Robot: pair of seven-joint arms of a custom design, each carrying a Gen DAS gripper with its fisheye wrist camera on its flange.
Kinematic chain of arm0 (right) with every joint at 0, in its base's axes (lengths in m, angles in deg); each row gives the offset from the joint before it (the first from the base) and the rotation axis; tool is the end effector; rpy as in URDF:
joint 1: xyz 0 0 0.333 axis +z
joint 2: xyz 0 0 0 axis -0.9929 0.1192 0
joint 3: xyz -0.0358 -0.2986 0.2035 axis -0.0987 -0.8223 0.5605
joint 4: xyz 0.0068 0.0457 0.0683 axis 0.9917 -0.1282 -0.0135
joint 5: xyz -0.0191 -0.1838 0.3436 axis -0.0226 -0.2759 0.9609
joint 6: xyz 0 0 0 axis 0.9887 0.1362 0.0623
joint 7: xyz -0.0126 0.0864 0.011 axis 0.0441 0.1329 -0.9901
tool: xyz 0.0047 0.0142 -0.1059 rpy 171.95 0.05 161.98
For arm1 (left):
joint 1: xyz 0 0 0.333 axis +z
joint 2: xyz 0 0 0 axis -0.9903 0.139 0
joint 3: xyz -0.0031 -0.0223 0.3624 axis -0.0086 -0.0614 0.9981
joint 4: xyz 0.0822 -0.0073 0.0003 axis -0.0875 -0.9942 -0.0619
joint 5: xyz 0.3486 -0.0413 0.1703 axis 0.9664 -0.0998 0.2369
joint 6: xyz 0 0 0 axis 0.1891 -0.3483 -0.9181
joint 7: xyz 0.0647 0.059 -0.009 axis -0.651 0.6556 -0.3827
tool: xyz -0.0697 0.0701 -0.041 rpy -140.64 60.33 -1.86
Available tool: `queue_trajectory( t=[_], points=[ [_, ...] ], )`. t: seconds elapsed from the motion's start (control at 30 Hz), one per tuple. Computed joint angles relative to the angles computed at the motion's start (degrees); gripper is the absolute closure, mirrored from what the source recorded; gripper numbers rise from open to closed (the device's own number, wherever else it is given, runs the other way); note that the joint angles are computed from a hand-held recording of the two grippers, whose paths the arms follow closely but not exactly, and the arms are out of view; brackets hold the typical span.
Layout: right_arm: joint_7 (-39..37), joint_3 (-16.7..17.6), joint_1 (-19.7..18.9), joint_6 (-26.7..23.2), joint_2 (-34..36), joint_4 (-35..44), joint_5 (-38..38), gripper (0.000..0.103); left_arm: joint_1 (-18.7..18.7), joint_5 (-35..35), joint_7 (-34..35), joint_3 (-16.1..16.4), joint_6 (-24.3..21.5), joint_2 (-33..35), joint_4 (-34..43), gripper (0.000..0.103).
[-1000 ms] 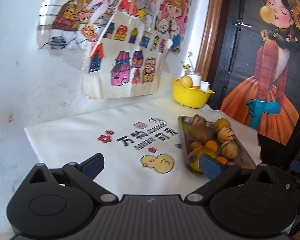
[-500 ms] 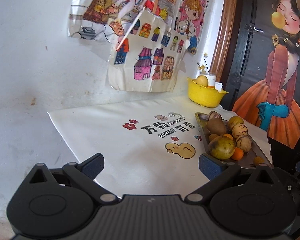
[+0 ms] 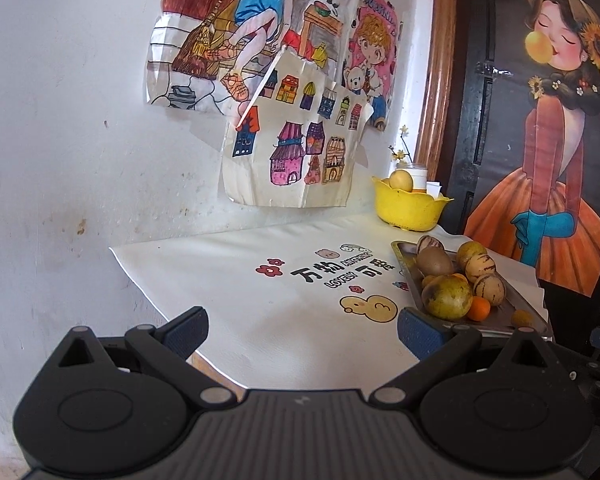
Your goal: Organize fruits
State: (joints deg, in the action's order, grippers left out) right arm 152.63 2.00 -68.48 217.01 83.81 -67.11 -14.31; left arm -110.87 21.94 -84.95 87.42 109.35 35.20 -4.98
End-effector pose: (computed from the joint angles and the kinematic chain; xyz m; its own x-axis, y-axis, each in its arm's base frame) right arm 0.6740 0.1838 0.4593 0.2574 -0.9663 -0.0058 -0.2730 -0.0670 -0.9597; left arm 0.6685 -0.3836 0.4715 0.1578 -0.9769 0.1444 -0.3134 -0.1882 -0.9308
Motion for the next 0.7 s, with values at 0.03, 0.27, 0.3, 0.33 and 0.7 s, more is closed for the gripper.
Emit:
queue_trajectory(
  t=[0.03,0.27,0.3,0.33,0.7],
  points=[
    [-0.4,-0.3,0.4,0.3,0.1,-0.1,0.4,0.001,-0.1,0.2,-0.1,0.1,-0.1,-0.1,-0.2,0.000],
    [-0.9,-0.4,0.8,0.0,0.4,-0.2,1.1,0.001,0.3,0.2,-1.1,-0.3,0.0,-0.5,-1.3,0.000],
    [-1.0,-0.4,0.8,0.0,0.4,-0.2,1.2,0.001,0.3,0.2,-1.0,-0.3,0.0,-0.5,-1.4,0.000],
    [-1.0,-0.3,0.8,-0.1,0.5,-0.2,1.2,0.001,0.3,0.3,-1.1,-0.3,-0.1,-0.6,-1.5,0.000],
    [-1.2,-0.3,0.8,-0.7,0.5,-0.2,1.0,0.001,0.6,-0.4,-1.1,-0.5,-0.1,-0.6,-1.6,0.000]
  ],
)
